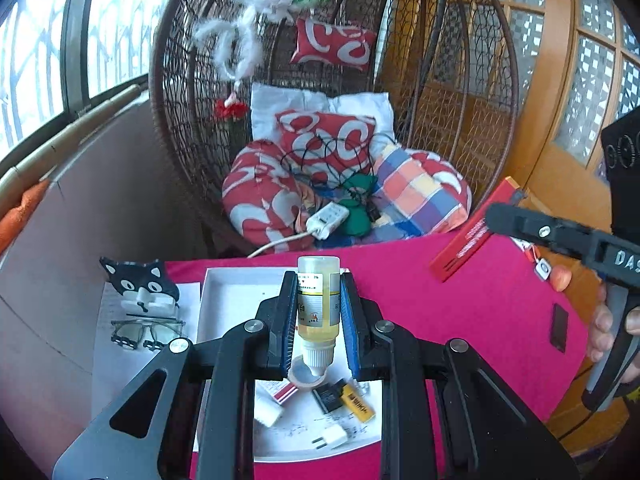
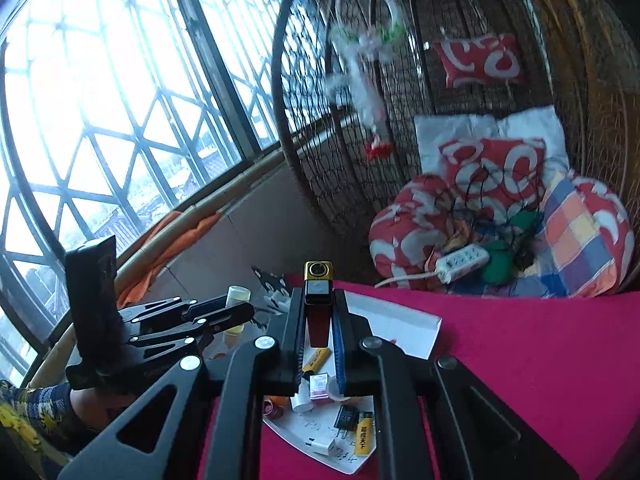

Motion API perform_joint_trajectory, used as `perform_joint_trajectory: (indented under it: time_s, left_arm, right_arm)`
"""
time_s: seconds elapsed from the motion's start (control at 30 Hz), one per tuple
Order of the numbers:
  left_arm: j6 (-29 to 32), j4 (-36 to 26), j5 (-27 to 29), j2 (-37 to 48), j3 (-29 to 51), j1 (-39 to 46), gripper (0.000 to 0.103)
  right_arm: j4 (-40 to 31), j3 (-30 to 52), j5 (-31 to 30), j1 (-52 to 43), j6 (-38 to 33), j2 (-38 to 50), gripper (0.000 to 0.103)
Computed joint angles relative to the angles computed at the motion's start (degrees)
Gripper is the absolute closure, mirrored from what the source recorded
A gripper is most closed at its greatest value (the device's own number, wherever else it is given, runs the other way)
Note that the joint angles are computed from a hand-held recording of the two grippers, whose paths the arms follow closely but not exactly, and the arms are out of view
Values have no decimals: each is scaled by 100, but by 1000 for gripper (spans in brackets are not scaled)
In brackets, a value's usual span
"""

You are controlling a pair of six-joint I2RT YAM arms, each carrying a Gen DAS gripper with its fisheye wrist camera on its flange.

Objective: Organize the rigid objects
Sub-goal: 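Carry the dropper bottle to the tray while the right tool carries the red lighter, then open both tools to release the bottle and red lighter into the tray, then reach the left tool to the black pen and close on it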

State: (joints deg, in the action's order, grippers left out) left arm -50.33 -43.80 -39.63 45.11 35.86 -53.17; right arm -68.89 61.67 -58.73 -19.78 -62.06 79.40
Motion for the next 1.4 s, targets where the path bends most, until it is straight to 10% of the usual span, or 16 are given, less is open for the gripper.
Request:
perform_joint_trajectory:
  time_s: [0.5, 1.07, 1.17, 1.2, 1.3, 1.4]
  left_arm:
    - [2121, 2046, 2497, 890, -942, 2689, 84]
    - [1801, 2608, 2381, 2827, -1041, 3055, 83]
    - [1705, 2545, 2338, 2745, -1089, 3039, 66]
    - [1658, 2532, 2318, 2684, -1116, 3011, 38]
    - [1478, 2526, 2090, 2586, -1200, 2958, 23]
    - [1380, 2515, 2115, 2549, -1273, 3119, 17]
  right_arm:
    - [2684, -1437, 1555, 1481, 2160, 344, 93]
    - [4110, -2149, 2930, 2712, 3085, 1186, 92]
    - [4260, -2149, 2999, 2786, 3282, 1221, 92]
    - [4282, -2161, 2982, 2769, 3303, 1196, 91]
    - [4435, -2240, 3075, 2738, 3433, 1079, 67]
    - [4521, -2269, 3105, 2533, 3571, 1018, 13]
